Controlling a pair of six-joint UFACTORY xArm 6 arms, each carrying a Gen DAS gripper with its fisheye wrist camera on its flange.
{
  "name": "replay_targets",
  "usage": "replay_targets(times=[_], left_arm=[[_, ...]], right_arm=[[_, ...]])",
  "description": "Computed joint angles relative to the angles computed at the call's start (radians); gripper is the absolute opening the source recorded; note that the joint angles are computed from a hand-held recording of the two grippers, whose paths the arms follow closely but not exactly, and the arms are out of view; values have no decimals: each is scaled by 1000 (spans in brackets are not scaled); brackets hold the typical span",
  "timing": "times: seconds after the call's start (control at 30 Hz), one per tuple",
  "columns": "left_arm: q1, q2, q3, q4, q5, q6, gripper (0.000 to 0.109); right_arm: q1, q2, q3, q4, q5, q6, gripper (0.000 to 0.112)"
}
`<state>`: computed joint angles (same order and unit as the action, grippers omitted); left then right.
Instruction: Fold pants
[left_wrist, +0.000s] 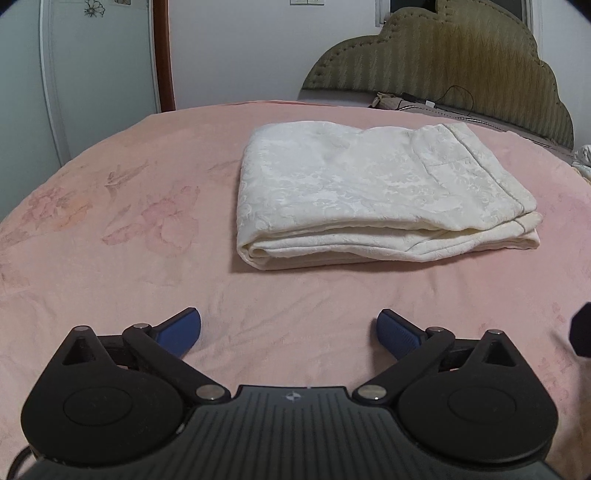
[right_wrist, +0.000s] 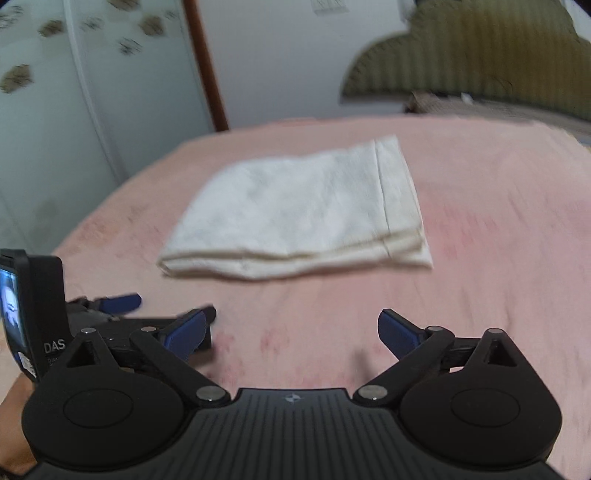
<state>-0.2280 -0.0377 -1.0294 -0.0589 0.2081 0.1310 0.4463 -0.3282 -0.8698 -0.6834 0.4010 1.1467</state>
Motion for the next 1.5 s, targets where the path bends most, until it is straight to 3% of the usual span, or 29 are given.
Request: replay_targets(times=[0.23,0.37,0.43,0.5,0.6,0.67,0.8,1.5], left_arm=[[2,1,-2,-10,2,10,103],[1,1,-2,-9,2,8,103],[2,1,-2,-11,2,10,103],[2,1,-2,-13,2,12,103],[3,1,-2,-16,2,16,103],[2,1,-2,-14,2,13,103],[2,1,-2,-14,2,13,103],[2,2,-3,-14,2,13,103]], right_arm=[[-9,-109,63,-55,-56,97,100],[-45,-104,101,143,-276,21,100],[-62,-73,91,102,-330,58,101],[-65,-51,41,-86,-218,180,101],[-6,2,-30,-374,90,310,101],[-1,47,-39,-419,162,290,101],[-54,101,-15,-353,97,278,101],[-56,116,3,-385,109,302,103]])
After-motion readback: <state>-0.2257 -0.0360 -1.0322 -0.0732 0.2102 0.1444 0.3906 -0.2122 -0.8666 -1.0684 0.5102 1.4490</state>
